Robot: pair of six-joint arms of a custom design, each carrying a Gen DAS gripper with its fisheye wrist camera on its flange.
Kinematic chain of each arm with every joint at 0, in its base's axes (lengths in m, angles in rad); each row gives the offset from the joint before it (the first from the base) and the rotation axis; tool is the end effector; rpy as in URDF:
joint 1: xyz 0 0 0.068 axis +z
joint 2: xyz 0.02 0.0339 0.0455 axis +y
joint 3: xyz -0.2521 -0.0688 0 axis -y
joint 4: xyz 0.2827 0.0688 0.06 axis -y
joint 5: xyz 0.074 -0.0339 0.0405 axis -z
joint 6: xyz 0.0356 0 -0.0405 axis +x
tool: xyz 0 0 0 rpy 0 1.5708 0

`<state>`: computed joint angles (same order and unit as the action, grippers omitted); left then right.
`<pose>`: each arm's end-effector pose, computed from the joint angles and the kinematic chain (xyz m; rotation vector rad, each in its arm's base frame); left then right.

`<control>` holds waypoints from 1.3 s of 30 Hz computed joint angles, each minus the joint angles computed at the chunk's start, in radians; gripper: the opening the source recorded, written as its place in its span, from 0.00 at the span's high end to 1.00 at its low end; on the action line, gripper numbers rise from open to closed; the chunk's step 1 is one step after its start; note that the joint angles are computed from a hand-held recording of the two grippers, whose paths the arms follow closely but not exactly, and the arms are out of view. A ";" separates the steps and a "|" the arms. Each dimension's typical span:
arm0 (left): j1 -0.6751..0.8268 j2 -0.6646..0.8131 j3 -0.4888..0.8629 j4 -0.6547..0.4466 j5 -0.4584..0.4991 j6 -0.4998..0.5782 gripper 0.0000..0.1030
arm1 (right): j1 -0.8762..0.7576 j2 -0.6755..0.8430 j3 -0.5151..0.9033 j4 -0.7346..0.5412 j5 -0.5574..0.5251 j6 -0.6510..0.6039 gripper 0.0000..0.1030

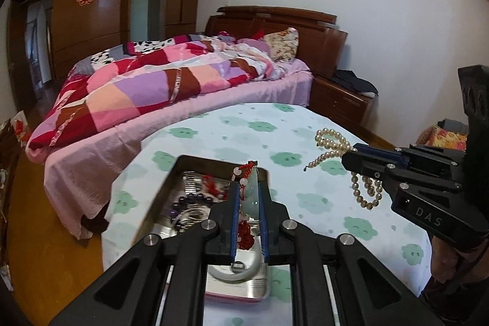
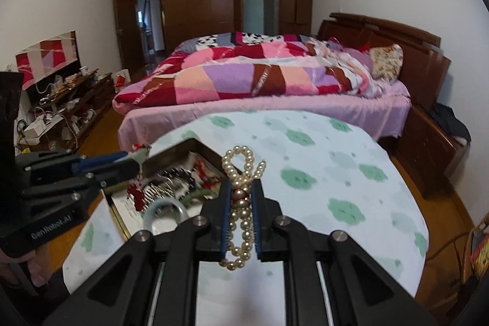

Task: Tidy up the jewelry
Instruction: 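Lower the pendant and pearls into the tin and open both tools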

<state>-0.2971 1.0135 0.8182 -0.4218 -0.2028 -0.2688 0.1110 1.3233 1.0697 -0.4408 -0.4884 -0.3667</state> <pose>0.2549 -0.0706 0.2685 -0.0834 2.1736 -0.1011 0.3241 0.0529 0.2776 -0.7652 2.0636 0.4096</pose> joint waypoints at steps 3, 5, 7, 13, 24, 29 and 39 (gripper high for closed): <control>0.034 -0.006 -0.008 0.002 0.000 0.005 0.90 | 0.038 0.010 0.009 0.014 0.008 0.013 0.86; 0.055 -0.002 -0.011 0.005 0.007 0.007 0.90 | 0.062 0.023 0.015 0.023 0.012 0.020 0.86; 0.075 0.006 -0.017 0.011 0.013 0.008 0.90 | 0.087 0.025 0.010 0.036 0.021 0.024 0.86; 0.119 0.028 -0.030 0.029 0.029 0.009 0.90 | 0.155 0.049 0.007 0.062 0.052 0.033 0.86; 0.179 0.067 -0.056 0.059 0.076 -0.011 0.90 | 0.216 0.083 0.005 0.088 0.096 0.051 0.86; 0.184 0.087 -0.064 0.069 0.088 -0.017 0.90 | 0.220 0.097 0.000 0.085 0.100 0.063 0.86; 0.194 0.122 -0.072 0.077 0.100 -0.031 0.90 | 0.227 0.115 -0.025 0.083 0.094 0.097 0.86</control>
<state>-0.1031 1.1355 0.7465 -0.3452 -0.1024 -0.2997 0.3380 1.4379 1.0452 -0.3579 -0.3945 -0.2695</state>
